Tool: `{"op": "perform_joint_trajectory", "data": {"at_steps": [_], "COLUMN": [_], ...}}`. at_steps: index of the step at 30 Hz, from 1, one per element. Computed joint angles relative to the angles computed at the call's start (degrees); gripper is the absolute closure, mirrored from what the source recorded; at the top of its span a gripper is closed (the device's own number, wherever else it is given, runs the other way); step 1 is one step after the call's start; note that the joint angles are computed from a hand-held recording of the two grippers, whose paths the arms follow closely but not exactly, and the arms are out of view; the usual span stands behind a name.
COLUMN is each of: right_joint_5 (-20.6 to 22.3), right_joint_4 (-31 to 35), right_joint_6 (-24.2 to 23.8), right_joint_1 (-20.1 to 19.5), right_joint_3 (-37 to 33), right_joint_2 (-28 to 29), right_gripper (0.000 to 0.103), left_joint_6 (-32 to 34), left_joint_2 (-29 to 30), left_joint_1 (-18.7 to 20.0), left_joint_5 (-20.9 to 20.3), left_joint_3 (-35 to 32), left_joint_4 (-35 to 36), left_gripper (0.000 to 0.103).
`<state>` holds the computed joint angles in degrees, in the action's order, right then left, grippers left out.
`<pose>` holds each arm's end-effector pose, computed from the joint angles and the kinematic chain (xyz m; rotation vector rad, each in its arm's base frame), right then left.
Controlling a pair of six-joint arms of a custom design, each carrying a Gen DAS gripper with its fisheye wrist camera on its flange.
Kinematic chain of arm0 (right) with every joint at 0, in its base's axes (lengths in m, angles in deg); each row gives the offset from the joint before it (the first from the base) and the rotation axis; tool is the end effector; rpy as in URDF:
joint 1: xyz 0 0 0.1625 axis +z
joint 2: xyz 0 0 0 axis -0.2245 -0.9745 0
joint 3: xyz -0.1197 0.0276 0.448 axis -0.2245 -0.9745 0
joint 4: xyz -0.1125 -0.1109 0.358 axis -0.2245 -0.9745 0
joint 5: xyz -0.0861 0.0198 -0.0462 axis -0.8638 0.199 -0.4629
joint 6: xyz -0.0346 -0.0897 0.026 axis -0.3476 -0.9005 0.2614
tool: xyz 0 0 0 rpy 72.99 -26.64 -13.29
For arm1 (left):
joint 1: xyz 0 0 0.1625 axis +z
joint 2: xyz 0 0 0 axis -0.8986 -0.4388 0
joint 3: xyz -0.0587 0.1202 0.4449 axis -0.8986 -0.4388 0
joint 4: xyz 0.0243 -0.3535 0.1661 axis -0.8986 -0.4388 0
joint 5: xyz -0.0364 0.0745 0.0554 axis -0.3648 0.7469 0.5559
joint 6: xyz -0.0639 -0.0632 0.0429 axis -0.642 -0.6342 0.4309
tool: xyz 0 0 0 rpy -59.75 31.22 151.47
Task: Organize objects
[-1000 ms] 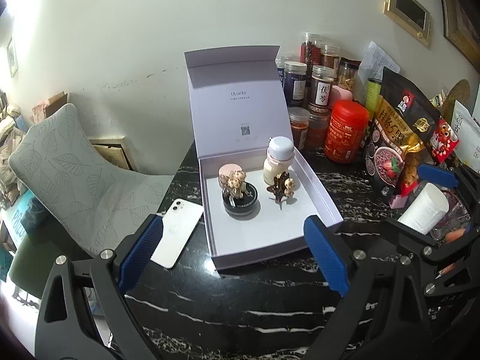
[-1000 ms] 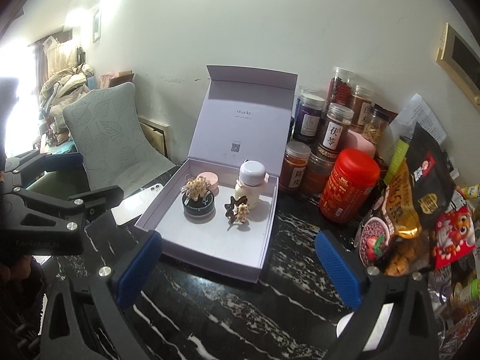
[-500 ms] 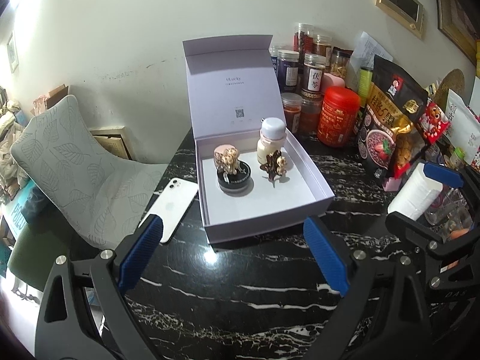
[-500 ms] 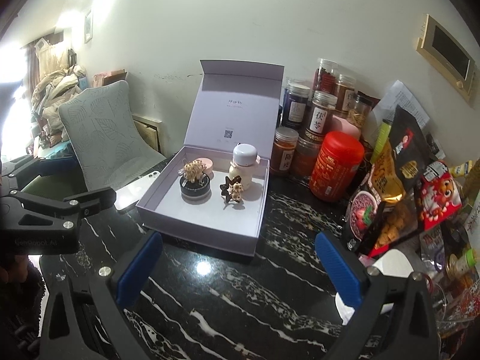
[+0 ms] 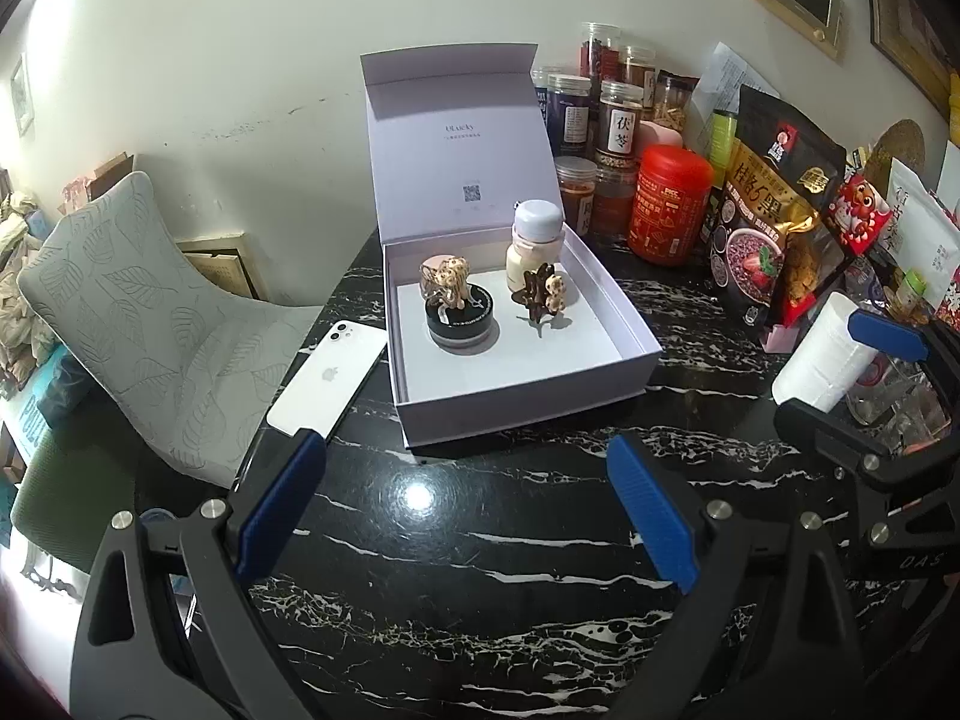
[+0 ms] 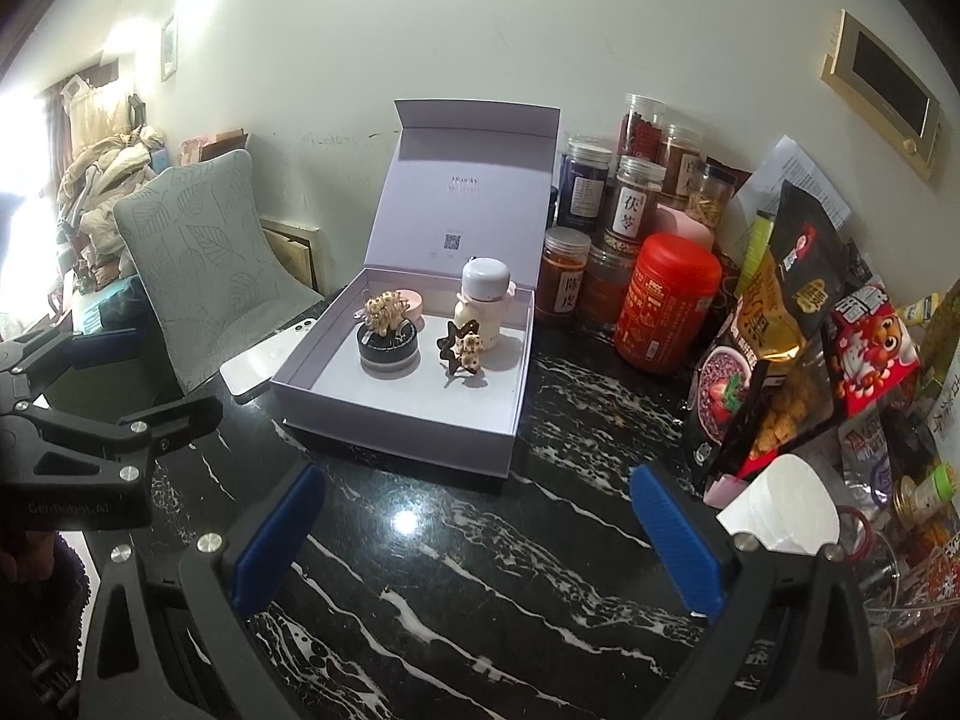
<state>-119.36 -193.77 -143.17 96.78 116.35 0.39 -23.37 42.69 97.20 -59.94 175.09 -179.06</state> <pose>0.0526 -0.5552 0.3854 0.8694 -2.2467 0.8288 -0.4252 -0.5423 0.0101 0.3728 2.1797 -0.9179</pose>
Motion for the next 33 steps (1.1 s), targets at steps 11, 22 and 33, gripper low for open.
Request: {"op": "perform_joint_trajectory", "data": {"at_steps": [11,22,33], "right_joint_5": [0.0,-0.5,-1.09], "right_joint_4": [-0.04,-0.06,0.2], "right_joint_6": [-0.49,-0.34,-0.39], "right_joint_1": [-0.06,0.06,0.19], "right_joint_3": [0.07,-0.22,-0.87], "right_joint_2": [0.04,0.52,1.28], "right_gripper": [0.0,0.0,0.0], "left_joint_6": [0.23,-0.03,-1.12], "left_joint_2": [0.2,0.27,0.12], "left_joint_1": [0.1,0.23,0.94], "left_joint_5": [-1.05,-1.16,-1.42], "left_joint_3": [0.02,0.03,-0.63], "left_joint_4": [-0.2,0.05,2.55], "left_gripper": [0.008,0.008,0.008]}}
